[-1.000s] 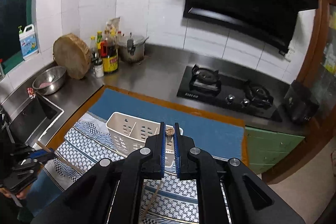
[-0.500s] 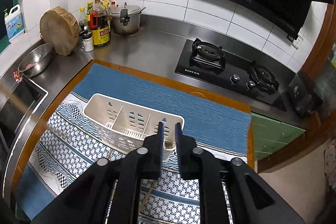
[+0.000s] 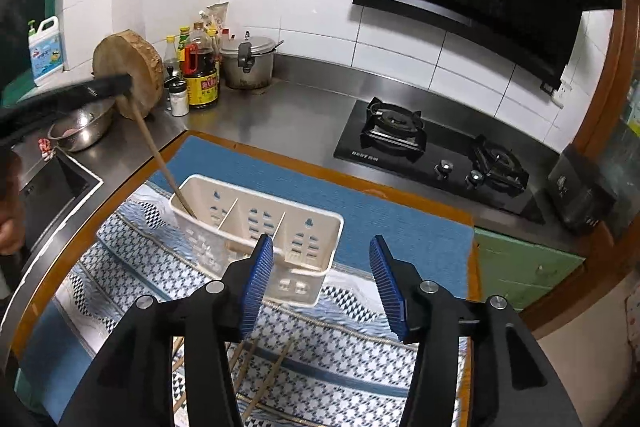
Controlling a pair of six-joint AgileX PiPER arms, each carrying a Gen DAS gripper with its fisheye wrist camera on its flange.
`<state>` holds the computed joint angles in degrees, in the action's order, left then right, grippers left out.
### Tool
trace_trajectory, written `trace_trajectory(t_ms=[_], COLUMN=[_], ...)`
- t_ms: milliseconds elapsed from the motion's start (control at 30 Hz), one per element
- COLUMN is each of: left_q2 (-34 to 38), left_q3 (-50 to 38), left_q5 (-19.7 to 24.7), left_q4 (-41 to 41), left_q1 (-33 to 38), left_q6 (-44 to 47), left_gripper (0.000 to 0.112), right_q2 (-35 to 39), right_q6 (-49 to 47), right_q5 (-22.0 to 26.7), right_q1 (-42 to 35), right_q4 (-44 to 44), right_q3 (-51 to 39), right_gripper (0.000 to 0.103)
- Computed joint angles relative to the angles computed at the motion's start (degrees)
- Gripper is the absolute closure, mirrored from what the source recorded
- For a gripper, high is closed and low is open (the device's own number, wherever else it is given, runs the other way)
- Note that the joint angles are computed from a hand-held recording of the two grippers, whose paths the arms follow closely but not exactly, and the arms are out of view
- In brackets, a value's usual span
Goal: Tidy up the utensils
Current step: 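Carry both chopsticks over the white holder and drop them in, opening both tools, then withdraw both open tools from the holder back toward the loose chopsticks, then lower the left tool onto another chopstick and close its fingers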
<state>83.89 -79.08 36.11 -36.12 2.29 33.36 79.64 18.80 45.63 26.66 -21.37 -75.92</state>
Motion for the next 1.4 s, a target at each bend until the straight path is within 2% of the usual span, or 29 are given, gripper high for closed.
trace_trajectory(t_ms=[200, 267, 333, 400, 567, 733, 833, 933, 967, 1100, 1300, 1400], left_q2=[-0.3, -1.3, -3.3, -5.5, -12.7, -20.3, -24.3, -27.4, -28.2, -30.3, -33.0, -32.7], left_q3=[2.4, 3.3, 4.9, 7.0, 14.7, 25.1, 31.8, 38.5, 40.7, 48.5, 57.2, 60.2], left_q5=[-1.1, -1.2, -1.9, -2.4, 0.1, 3.4, 7.3, 12.6, 14.2, 17.0, 16.6, 13.0], left_q4=[2.1, 1.7, 2.1, 1.7, -3.9, -8.9, -13.5, -18.3, -19.2, -20.9, -20.8, -20.8], left_q1=[-0.8, -0.5, -0.3, 0.0, 3.8, 8.7, 14.1, 21.7, 24.0, 30.0, 29.7, 24.6], left_q6=[-0.3, -0.2, -0.1, 0.7, 7.3, 15.0, 21.8, 28.9, 30.9, 37.5, 41.8, 41.4], left_gripper=[0.104, 0.098, 0.081, 0.076, 0.072, 0.070, 0.068, 0.066, 0.066, 0.066, 0.068, 0.068], right_q2=[-6.4, -9.0, -11.7, -13.7, -17.0, -19.0, -19.4, -17.9, -17.7, -16.5, -15.3, -16.2], right_q6=[6.7, 9.8, 15.1, 19.9, 36.0, 49.9, 58.5, 70.9, 72.9, 82.1, 89.7, 91.7], right_q5=[-4.3, -5.4, -6.0, -5.7, -2.6, -1.8, -1.7, 1.9, 1.8, 1.2, 2.8, 2.6], right_q1=[3.1, 5.0, 8.0, 11.0, 20.9, 29.4, 34.2, 42.0, 43.0, 47.3, 52.4, 53.0], right_q4=[-3.7, -4.9, -7.9, -10.8, -20.0, -23.7, -25.5, -30.0, -30.3, -32.0, -33.4, -33.7], right_q3=[11.3, 15.8, 20.4, 24.0, 32.3, 40.2, 44.3, 47.4, 48.1, 51.4, 53.6, 54.7], right_gripper=[0.053, 0.053, 0.052, 0.051, 0.050, 0.050, 0.050, 0.050, 0.050, 0.050, 0.050, 0.050])
